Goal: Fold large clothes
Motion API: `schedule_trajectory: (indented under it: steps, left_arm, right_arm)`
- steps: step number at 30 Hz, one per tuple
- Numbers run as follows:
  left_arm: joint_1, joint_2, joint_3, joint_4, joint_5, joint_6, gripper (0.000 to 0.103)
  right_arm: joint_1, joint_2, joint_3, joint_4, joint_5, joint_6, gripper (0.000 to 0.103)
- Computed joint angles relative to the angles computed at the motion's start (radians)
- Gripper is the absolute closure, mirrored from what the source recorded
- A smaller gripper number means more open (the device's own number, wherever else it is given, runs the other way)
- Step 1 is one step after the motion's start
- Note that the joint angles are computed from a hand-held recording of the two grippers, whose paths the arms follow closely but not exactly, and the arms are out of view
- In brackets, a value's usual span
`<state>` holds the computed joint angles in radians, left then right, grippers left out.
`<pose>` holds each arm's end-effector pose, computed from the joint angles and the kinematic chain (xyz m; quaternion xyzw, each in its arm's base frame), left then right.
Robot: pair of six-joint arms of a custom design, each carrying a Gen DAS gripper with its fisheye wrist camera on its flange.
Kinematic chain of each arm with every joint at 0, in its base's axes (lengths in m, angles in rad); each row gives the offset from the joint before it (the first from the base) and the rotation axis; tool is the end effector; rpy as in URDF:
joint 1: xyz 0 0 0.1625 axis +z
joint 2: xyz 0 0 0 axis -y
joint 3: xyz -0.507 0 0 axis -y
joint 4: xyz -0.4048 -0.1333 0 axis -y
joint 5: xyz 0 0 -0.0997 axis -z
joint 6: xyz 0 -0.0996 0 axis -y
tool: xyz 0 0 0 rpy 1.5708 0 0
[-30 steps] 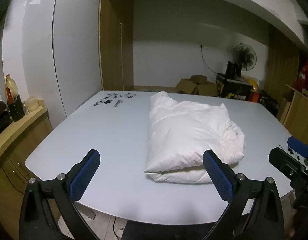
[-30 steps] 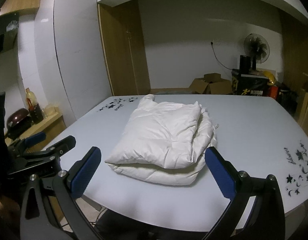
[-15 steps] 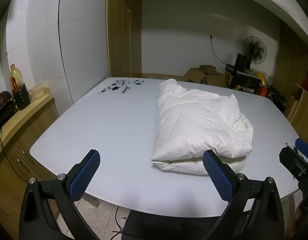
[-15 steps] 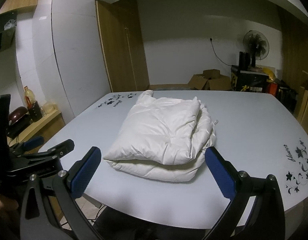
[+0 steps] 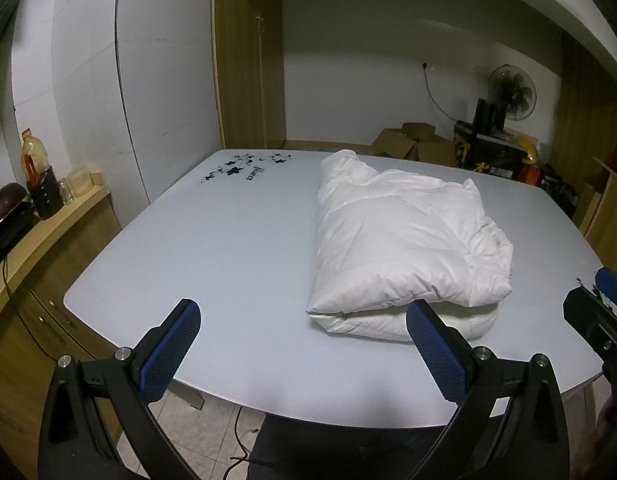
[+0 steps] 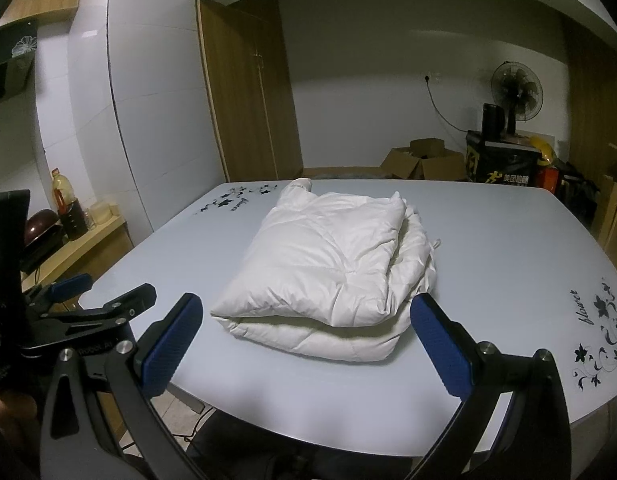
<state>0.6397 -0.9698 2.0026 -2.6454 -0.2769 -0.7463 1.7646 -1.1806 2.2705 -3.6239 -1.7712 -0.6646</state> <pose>-0.3405 -0.5389 0.2100 0.0611 0.7955 -0.4594 0.3904 0.2109 -0.4856 0.2986 0.3248 -0.8211 0.4275 0.1937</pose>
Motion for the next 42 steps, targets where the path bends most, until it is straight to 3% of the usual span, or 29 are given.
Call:
schedule_trajectory:
  steps: [42]
  left_arm:
    - [-0.001,0.003,-0.002,0.063,-0.007,-0.043,0.0]
  right_arm:
    - [0.003,0.004,0.01,-0.012,0.002,-0.006,0.0]
